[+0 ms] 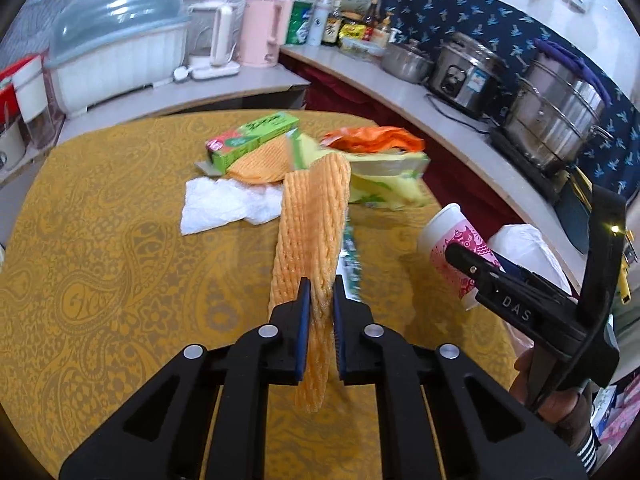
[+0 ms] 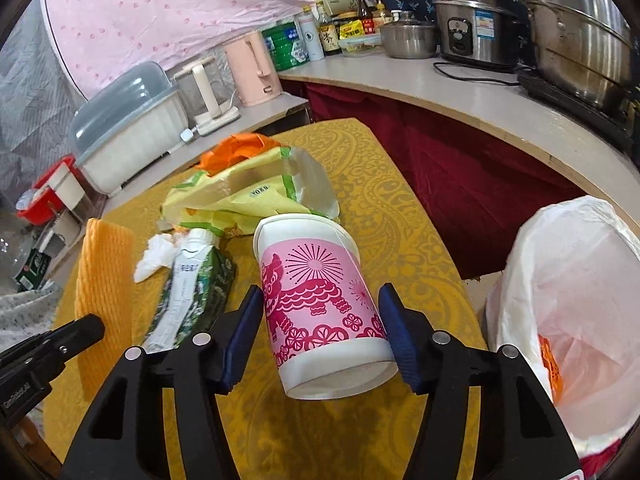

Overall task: Collect trash
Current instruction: 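Grasp the orange foam net with the left tool while the right tool grasps the pink cup, then carry the foam net and pink cup over the white-lined bin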

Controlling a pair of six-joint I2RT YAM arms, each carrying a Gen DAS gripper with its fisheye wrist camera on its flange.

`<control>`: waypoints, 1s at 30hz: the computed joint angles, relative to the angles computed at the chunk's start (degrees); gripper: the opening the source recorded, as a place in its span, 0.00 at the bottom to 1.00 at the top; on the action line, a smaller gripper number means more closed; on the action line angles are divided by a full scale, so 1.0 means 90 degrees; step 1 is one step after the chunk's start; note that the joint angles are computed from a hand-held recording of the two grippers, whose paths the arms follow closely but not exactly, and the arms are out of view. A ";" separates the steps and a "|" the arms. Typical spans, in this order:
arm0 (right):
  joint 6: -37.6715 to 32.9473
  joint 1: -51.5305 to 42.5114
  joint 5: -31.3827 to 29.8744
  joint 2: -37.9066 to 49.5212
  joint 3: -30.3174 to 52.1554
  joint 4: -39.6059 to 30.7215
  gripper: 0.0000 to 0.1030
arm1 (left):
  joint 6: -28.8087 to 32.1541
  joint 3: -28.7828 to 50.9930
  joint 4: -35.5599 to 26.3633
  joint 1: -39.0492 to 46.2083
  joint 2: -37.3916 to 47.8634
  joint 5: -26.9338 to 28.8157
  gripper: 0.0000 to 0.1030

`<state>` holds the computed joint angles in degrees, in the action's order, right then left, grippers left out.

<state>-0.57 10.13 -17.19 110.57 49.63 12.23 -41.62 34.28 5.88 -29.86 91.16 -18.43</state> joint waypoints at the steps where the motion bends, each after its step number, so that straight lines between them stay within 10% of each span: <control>1: 0.0011 -0.0056 -0.0066 -0.0179 -0.0148 0.0025 0.56 | -0.0063 0.0052 -0.0136 -0.0139 -0.0089 -0.0091 0.10; 30: -0.0799 -0.3926 -0.2551 -0.3090 -0.1345 -0.1037 0.56 | 0.0086 0.3339 -0.1914 -0.2802 0.1261 -0.1370 0.10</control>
